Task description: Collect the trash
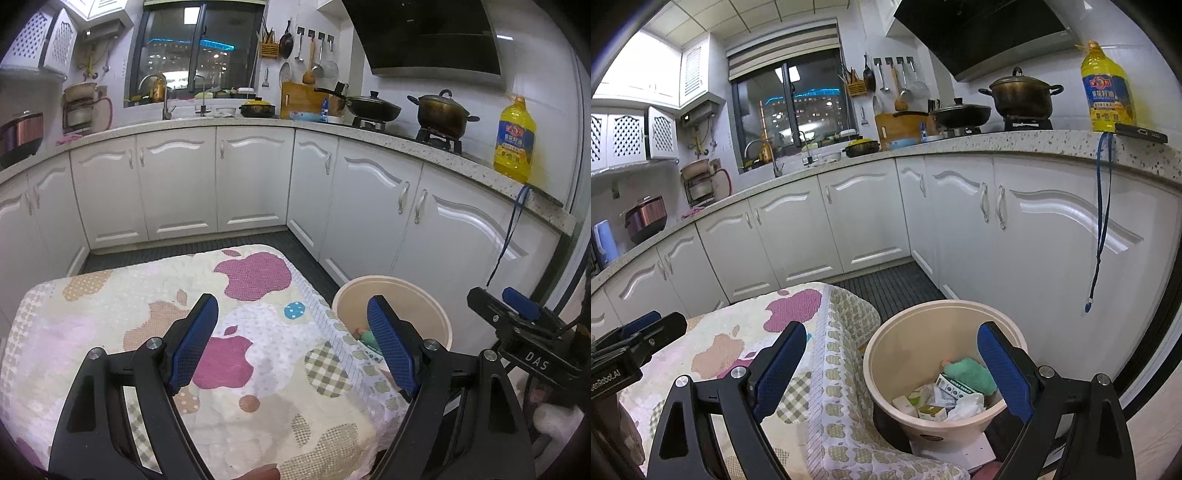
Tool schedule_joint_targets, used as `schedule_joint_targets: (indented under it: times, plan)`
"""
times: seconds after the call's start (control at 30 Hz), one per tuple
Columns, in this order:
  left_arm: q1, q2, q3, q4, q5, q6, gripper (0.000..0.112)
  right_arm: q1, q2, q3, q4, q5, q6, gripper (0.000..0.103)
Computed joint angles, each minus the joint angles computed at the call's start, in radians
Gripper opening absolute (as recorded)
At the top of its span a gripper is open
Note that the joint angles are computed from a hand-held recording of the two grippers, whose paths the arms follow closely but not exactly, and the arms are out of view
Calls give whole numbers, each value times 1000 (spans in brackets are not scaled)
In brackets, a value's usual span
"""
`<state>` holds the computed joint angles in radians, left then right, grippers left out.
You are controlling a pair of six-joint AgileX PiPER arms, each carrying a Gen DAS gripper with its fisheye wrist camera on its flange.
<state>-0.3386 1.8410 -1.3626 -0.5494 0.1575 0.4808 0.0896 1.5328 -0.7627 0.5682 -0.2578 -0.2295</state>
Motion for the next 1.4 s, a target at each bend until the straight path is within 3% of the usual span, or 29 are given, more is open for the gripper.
schedule_joint_targets:
  times: [0.27, 0.5, 0.67, 0.77, 1.07, 1.4]
  plan:
    - [0, -1, 2, 41, -12, -36, 83, 2, 7, 0, -4, 4, 6, 93]
    - [-20, -1, 6, 361, -33, -337, 83, 6, 17, -4, -37, 9, 40, 93]
    - [-17, 1, 2, 318, -24, -296, 83, 7, 16, -2, -49, 8, 49, 93]
    - [-21, 4, -1, 422, -23, -398, 83, 6, 18, -5, -49, 11, 53, 93]
    - [-27, 12, -3, 489, -24, -459, 83, 0, 24, -8, -66, 18, 67, 93]
    - [-32, 21, -9, 433, -17, -395, 83, -11, 40, -10, -125, 24, 126, 93]
